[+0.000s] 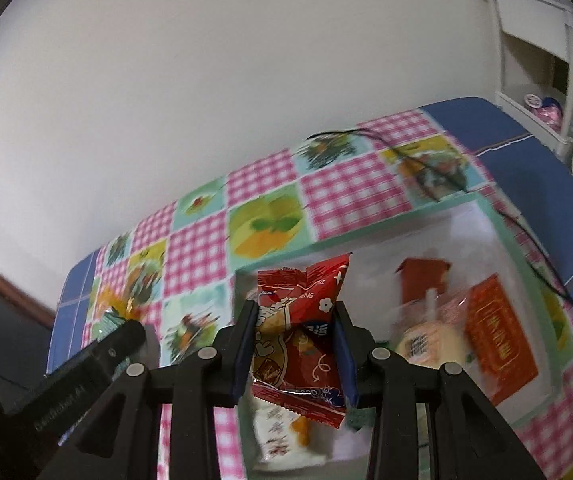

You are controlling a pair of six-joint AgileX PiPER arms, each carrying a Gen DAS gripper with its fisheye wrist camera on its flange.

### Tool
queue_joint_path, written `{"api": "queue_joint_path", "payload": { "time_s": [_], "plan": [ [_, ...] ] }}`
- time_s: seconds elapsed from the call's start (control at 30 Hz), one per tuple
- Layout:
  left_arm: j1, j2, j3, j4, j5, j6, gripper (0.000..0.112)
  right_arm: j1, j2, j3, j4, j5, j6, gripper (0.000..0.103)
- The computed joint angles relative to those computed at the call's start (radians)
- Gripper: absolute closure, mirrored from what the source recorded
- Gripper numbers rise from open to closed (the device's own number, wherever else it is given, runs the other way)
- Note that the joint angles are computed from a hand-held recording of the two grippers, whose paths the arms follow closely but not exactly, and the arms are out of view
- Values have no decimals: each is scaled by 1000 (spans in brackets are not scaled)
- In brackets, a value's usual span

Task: Organize snacks
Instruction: 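Lift both packs and carry them over the white tray, then lower both packs into the tray and open both tools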

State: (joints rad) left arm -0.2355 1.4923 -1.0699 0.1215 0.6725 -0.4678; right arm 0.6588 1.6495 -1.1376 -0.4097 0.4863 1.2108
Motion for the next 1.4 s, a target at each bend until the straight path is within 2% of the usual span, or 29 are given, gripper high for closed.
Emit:
{"api": "queue_joint_path", "payload": {
  "time_s": [0.37,0.9,1.17,1.4],
  "plan": [
    [-101,168,-63,12,-98,-7,48,-120,44,41,28,-90,-64,64],
    [-249,261,-117,123,-172,-50,48,-226,25,116,62,-129,-84,64],
    [-265,292,-135,113,-163,-32,47,-234,36,115,124,-137,-152,63],
    [-245,276,-133,72,-144,6,46,-233,33,108,127,-120,-147,61]
  ]
}}
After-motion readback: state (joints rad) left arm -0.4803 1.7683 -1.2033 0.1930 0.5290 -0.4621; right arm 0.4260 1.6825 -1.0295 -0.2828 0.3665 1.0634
